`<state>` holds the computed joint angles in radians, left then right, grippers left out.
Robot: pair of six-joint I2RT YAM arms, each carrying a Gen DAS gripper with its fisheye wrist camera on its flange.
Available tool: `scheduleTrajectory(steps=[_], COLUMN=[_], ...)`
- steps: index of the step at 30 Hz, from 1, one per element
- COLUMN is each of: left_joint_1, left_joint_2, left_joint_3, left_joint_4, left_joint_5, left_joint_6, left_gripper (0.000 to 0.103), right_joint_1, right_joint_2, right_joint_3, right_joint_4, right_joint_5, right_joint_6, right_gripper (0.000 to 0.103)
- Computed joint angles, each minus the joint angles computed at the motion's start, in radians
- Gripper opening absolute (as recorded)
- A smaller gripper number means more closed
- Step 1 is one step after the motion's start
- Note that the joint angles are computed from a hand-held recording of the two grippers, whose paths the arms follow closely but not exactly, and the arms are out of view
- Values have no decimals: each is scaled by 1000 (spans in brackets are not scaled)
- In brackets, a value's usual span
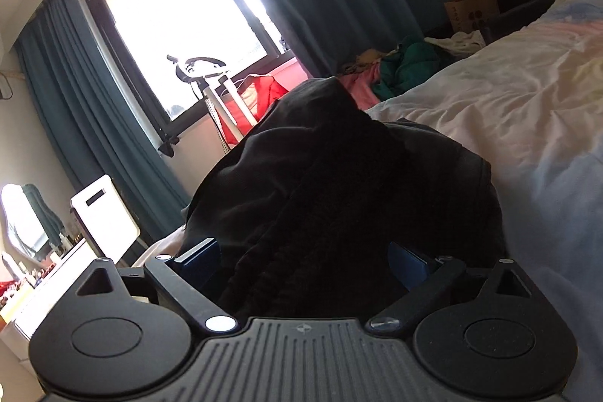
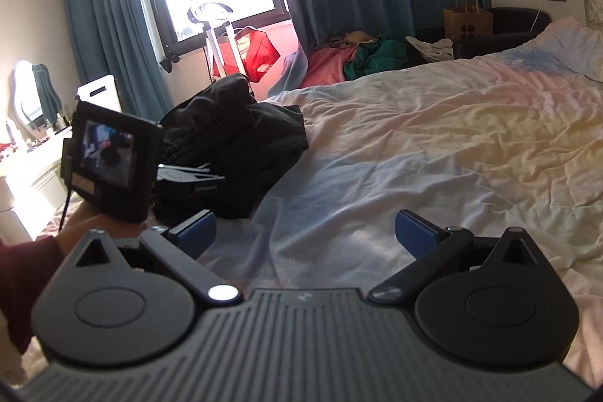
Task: Fold clothes
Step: 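Reach the left gripper to the ribbed cuff of the black sweatpants and close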
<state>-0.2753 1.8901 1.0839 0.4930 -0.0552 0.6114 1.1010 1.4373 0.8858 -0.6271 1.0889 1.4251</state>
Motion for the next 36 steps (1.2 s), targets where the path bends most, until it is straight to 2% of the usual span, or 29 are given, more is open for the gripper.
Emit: scheduleTrajectory(steps=[3, 4, 5, 7, 8, 9, 10, 11, 13, 15, 18, 21, 24, 26, 30, 31, 32, 33, 35, 36], left_joint_1=[-59, -71, -86, -96, -98, -92, -84, -76, -59, -26, 39, 131, 250, 352, 672, 753, 852, 950, 1109, 1144], left_joint_2=[116, 144, 167, 191, 198, 193, 169, 144, 73, -41, -245, -457, -654, -764, -932, -952, -957, -953, -864, -784], left_joint_3=[106, 137, 172, 229, 256, 267, 256, 246, 180, 112, 24, -29, -57, -90, -153, -180, -221, -258, -259, -224], left_joint_4=[64, 85, 93, 85, 78, 75, 81, 86, 148, 152, 74, -69, -243, -318, -441, -449, -437, -422, -508, -586], left_joint_5=[-66, -78, -100, -109, -109, -95, -81, -67, -58, -6, 71, 174, 320, 423, 717, 780, 854, 926, 1016, 1007], left_joint_6=[-13, -28, -48, -110, -147, -183, -216, -249, -270, -291, -348, -426, -488, -523, -602, -600, -571, -536, -398, -311], left_gripper=[94, 87, 85, 59, 53, 38, 18, 8, 8, 8, 8, 8, 8, 8, 8, 8, 8, 8, 8, 8], right_joint_1=[-68, -82, -97, -124, -134, -139, -137, -136, -133, -118, -84, -47, -2, 36, 122, 143, 157, 164, 176, 177], right_joint_2=[-8, -3, 3, 24, 33, 39, 41, 44, 49, 47, 46, 49, 58, 58, 70, 73, 63, 42, 8, -7], right_joint_3=[-65, -80, -93, -108, -113, -116, -117, -117, -118, -115, -97, -69, -30, 3, 80, 95, 90, 67, 29, 5], right_joint_4=[156, 196, 235, 295, 319, 338, 348, 359, 379, 382, 349, 312, 245, 165, -57, -105, -92, -27, 79, 150], right_joint_5=[-58, -70, -82, -104, -116, -122, -121, -119, -115, -79, -1, 65, 127, 159, 218, 220, 207, 181, 127, 96], right_joint_6=[-89, -114, -137, -174, -187, -200, -211, -221, -243, -259, -255, -255, -240, -203, -61, -29, -43, -94, -172, -215], right_gripper=[103, 103, 103, 103, 103, 103, 103, 103, 103, 103, 103, 103, 103, 103, 103, 103, 103, 103, 103, 103])
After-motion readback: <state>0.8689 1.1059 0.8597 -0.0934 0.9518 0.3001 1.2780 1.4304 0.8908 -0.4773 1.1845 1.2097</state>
